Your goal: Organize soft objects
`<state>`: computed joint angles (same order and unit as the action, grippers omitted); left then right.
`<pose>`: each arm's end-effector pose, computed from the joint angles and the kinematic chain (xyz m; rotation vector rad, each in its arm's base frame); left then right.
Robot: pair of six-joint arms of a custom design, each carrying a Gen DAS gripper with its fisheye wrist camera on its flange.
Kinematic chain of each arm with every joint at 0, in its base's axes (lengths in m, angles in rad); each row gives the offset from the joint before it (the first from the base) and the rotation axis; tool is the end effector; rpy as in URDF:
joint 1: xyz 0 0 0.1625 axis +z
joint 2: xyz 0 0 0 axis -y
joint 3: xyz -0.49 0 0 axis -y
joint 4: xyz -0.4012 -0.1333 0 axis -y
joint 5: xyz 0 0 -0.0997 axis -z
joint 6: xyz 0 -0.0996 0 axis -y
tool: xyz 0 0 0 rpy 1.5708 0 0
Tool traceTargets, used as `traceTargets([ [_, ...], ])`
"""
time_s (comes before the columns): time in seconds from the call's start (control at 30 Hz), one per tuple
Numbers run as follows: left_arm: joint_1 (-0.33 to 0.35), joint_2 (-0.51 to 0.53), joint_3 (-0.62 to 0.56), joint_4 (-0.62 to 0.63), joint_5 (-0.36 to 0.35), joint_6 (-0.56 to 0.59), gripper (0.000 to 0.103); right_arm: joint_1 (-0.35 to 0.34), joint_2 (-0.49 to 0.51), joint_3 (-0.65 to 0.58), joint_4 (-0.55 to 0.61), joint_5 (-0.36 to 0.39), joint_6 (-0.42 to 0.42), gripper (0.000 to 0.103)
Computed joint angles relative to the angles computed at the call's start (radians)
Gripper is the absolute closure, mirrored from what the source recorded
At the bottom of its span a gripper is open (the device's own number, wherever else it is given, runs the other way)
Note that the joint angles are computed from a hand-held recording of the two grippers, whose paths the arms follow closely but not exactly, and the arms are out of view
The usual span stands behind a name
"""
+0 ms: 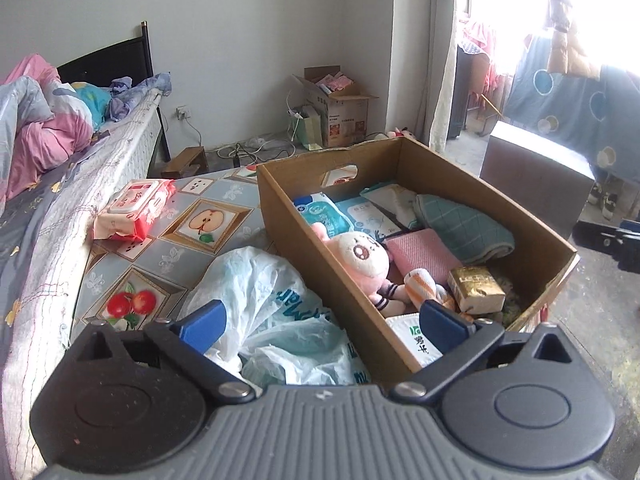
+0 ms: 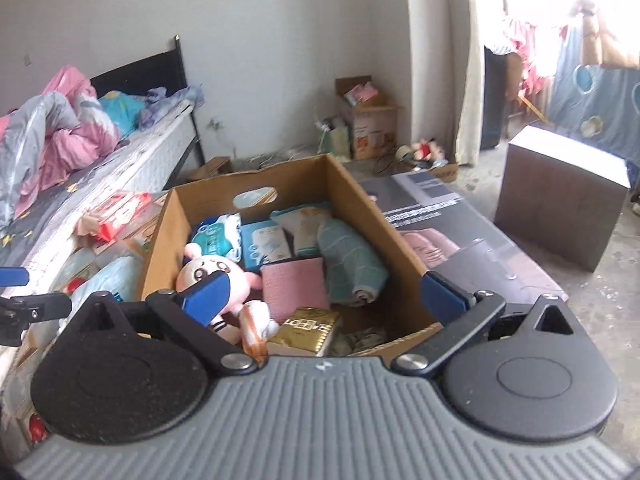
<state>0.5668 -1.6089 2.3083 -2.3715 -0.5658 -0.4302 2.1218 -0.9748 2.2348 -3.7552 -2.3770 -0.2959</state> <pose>-0.2148 -0.3944 0.3508 0.5857 2.2101 -0.9128 0.3208 -0.4048 0.2241 0.4757 -2.1875 1.2009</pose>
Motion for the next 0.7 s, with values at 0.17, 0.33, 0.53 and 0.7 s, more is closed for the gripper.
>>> traceTargets([
  [0.17, -0.042, -0.026, 0.031, 0.125, 0.036, -0.145, 0.0, 0.051, 0.026, 0.049, -0.1, -0.105, -0.007, 0.001],
  [0.33, -0.082, -0.038, 0.036, 0.33, 0.07, -0.33, 0.0, 0.097, 0.035, 0.073, -0.001, -0.177, 0.017, 0.001],
  [0.53, -0.106, -0.049, 0.014, 0.613, 0.068, -0.591, 0.0, 0.098, -0.008, 0.123, 0.15, -0.068, 0.2, 0.001],
  [0.7, -0.109, -0.076, 0.006, 0.714, 0.02, -0.737, 0.0, 0.106, 0.001, 0.096, 0.291, -0.074, 0.269, 0.001],
])
